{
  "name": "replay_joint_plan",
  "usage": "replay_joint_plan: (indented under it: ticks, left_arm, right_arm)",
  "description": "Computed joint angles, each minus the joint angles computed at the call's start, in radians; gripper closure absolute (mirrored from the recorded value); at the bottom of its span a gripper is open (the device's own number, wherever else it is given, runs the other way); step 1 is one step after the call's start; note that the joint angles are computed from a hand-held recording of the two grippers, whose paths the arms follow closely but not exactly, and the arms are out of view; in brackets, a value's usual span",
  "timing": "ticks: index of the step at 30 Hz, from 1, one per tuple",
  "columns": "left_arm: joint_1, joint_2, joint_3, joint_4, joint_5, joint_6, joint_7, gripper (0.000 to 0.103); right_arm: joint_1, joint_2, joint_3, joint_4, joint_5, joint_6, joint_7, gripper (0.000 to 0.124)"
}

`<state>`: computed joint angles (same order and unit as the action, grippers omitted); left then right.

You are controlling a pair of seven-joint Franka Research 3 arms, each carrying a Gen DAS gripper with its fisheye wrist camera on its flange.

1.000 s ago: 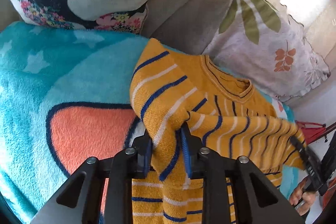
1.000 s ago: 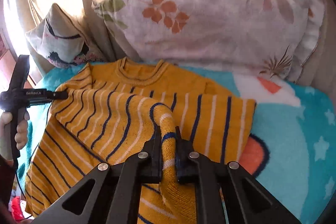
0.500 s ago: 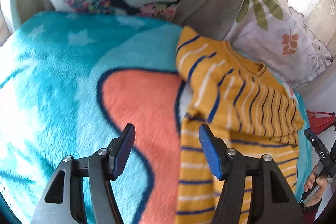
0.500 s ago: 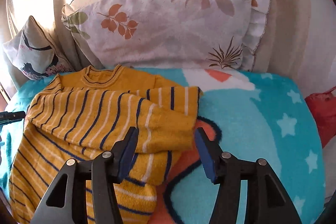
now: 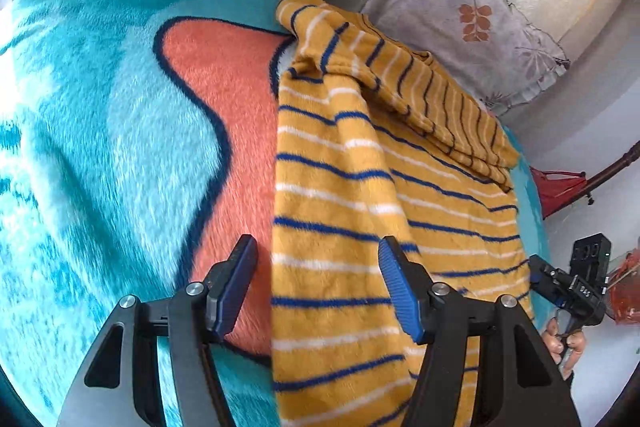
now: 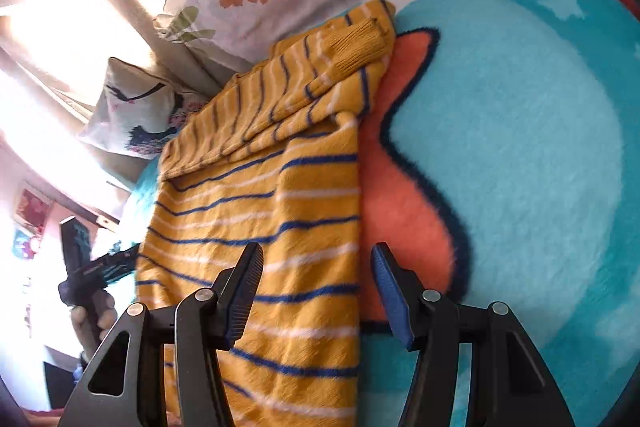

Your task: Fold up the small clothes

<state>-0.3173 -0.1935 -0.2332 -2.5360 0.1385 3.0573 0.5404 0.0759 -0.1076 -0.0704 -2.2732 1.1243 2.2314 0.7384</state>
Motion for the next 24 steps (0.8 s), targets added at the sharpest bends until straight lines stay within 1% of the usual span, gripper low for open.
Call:
replay_joint_plan:
  ticks: [1, 2, 3, 4, 6, 7, 9, 10, 11, 12, 13, 14, 15, 16, 17, 18, 19, 20, 21, 22, 24]
  left_arm:
    - [-0.052, -0.011, 0.031, -0.032, -0.054, 0.046, 0.027, 0.041]
    - [-0.098, -0.019, 0.057, -0.061, -0.094, 0.089, 0.044, 0.041]
    - [-0.132, -0.029, 0.071, -0.089, -0.119, 0.129, 0.043, 0.041]
    - [-0.131, -0.042, 0.054, -0.114, -0.12, 0.158, 0.023, 0.041]
    - [-0.105, -0.062, 0.0, -0.146, -0.099, 0.192, -0.022, 0.041]
    - [-0.098, -0.072, -0.019, -0.161, -0.089, 0.208, -0.042, 0.041]
    - [-0.104, -0.086, -0.039, -0.187, -0.072, 0.241, -0.076, 0.042]
    - [-0.095, -0.08, -0.054, -0.182, -0.061, 0.252, -0.087, 0.042]
    - [-0.081, -0.084, -0.075, -0.184, -0.052, 0.255, -0.099, 0.043]
    - [-0.044, -0.089, -0.121, -0.185, -0.047, 0.255, -0.114, 0.046]
    - [-0.029, -0.094, -0.141, -0.19, -0.042, 0.258, -0.129, 0.05]
    - [-0.027, -0.087, -0.144, -0.19, -0.037, 0.264, -0.145, 0.066]
    - [-0.056, -0.069, -0.113, -0.191, -0.031, 0.28, -0.164, 0.094]
    - [-0.07, -0.051, -0.097, -0.196, -0.022, 0.299, -0.197, 0.095]
    - [-0.051, -0.047, -0.116, -0.214, -0.043, 0.347, -0.203, 0.096]
    - [-0.006, -0.06, -0.17, -0.225, -0.077, 0.354, -0.202, 0.096]
    - [0.067, -0.102, -0.257, -0.235, -0.125, 0.324, -0.196, 0.096]
    - [0.131, -0.152, -0.331, -0.25, -0.15, 0.307, -0.204, 0.096]
    - [0.164, -0.21, -0.371, -0.268, -0.158, 0.289, -0.224, 0.096]
    - [0.184, -0.276, -0.399, -0.288, -0.162, 0.264, -0.249, 0.096]
    - [0.181, -0.407, -0.425, -0.332, -0.162, 0.22, -0.297, 0.096]
  right_arm:
    - [0.003, -0.015, -0.002, -0.023, 0.026, -0.021, -0.02, 0.063]
    - [0.006, -0.036, 0.0, -0.047, 0.038, -0.017, -0.037, 0.063]
    - [0.01, -0.059, 0.002, -0.072, 0.042, -0.015, -0.047, 0.063]
    - [0.014, -0.076, -0.001, -0.091, 0.051, -0.024, -0.054, 0.063]
    - [0.021, -0.112, -0.007, -0.133, 0.071, -0.033, -0.068, 0.063]
    - [0.026, -0.14, -0.005, -0.163, 0.079, -0.017, -0.08, 0.063]
    - [0.034, -0.178, -0.011, -0.201, 0.086, -0.006, -0.096, 0.063]
    - [0.038, -0.199, -0.018, -0.223, 0.094, -0.01, -0.105, 0.063]
    - [0.04, -0.218, -0.022, -0.244, 0.102, -0.008, -0.115, 0.064]
    - [0.043, -0.243, -0.024, -0.267, 0.106, 0.002, -0.126, 0.065]
    - [0.044, -0.26, -0.025, -0.282, 0.102, 0.014, -0.134, 0.067]
    - [0.048, -0.284, -0.02, -0.304, 0.102, 0.039, -0.143, 0.07]
    - [0.054, -0.313, -0.013, -0.333, 0.109, 0.073, -0.154, 0.072]
    - [0.063, -0.341, -0.012, -0.362, 0.123, 0.102, -0.169, 0.077]
    - [0.072, -0.364, -0.01, -0.386, 0.133, 0.128, -0.177, 0.089]
    - [0.08, -0.383, -0.008, -0.406, 0.138, 0.149, -0.178, 0.098]
    - [0.089, -0.396, -0.005, -0.424, 0.141, 0.171, -0.173, 0.112]
    - [0.098, -0.402, -0.011, -0.432, 0.149, 0.18, -0.173, 0.115]
    - [0.104, -0.407, -0.021, -0.436, 0.155, 0.185, -0.177, 0.116]
    - [0.105, -0.418, -0.028, -0.439, 0.156, 0.19, -0.173, 0.117]
    - [0.105, -0.454, -0.06, -0.45, 0.165, 0.165, -0.183, 0.117]
